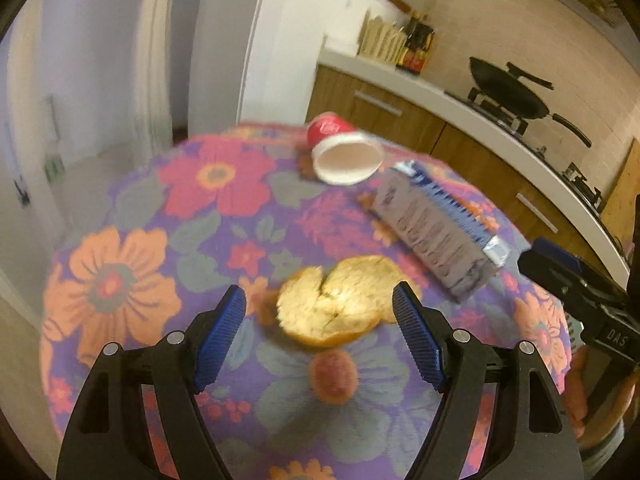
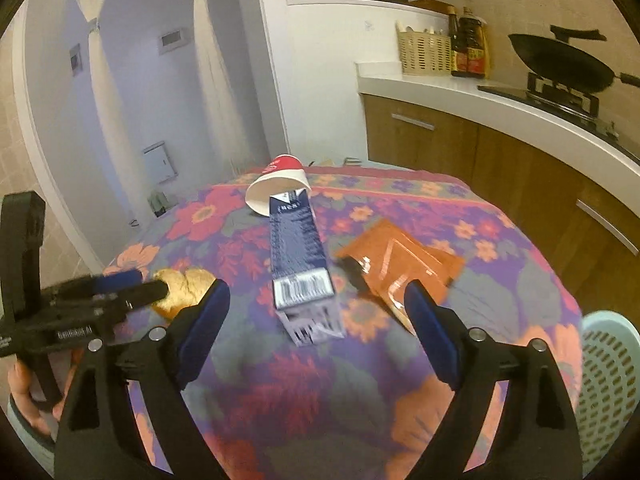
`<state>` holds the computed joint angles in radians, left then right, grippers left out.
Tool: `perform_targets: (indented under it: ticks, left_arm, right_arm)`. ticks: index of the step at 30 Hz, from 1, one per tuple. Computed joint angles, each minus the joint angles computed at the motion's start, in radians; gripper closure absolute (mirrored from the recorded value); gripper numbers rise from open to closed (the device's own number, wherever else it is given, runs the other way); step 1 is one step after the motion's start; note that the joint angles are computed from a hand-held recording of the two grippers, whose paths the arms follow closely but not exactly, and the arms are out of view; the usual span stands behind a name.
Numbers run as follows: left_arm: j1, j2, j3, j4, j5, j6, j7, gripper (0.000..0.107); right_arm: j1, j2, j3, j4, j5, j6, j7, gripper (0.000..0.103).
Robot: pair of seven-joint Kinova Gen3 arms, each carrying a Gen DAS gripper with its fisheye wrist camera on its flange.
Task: Collect trash
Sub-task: 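Grasp the blue milk carton with the right gripper while the left grasps an orange peel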
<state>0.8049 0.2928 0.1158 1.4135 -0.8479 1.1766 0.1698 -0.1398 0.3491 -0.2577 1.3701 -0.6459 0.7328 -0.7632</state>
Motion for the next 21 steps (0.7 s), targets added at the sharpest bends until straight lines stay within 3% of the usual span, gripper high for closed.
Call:
perform_targets:
  ticks: [3, 6, 8, 13, 17, 18, 21]
  left_arm:
    - [-0.055, -0.026, 0.008, 0.048, 0.054, -0.092, 0.005, 0.041]
    - [-0.057, -0.025, 0.004, 0.054, 0.058, -0.114, -0.007, 0.047]
    - [-0.067, -0.020, 0.008, 0.050, 0.075, -0.134, -0.034, 0.067]
    - [-0.033, 0.005, -0.005, 0.019, 0.057, -0.087, -0.056, 0.102]
    - [-0.012, 0.005, -0.011, 0.026, 0.025, -0.092, -0.043, 0.103]
    - [-0.010, 0.004, -0.011, 0.028, 0.021, -0.091, -0.040, 0.103]
    - [-0.003, 0.000, -0.011, 0.036, 0.004, -0.096, -0.026, 0.103]
  right_arm:
    - [-0.062, 0.006, 0.024, 0.004, 0.067, -0.056, -0.055, 0.019]
    - [-0.071, 0.005, 0.010, 0.017, 0.093, -0.106, -0.063, 0.016]
    - [-0.100, 0.009, 0.026, 0.012, 0.146, -0.116, -0.105, 0.016]
    - [-0.163, 0.041, 0.060, -0.049, 0.280, -0.070, -0.217, 0.016]
    - [-0.200, 0.059, 0.070, -0.078, 0.365, -0.068, -0.285, 0.017]
    - [-0.208, 0.067, 0.071, -0.093, 0.383, -0.052, -0.296, 0.019]
    - [-0.230, 0.102, 0.079, -0.158, 0.433, 0.031, -0.329, 0.051]
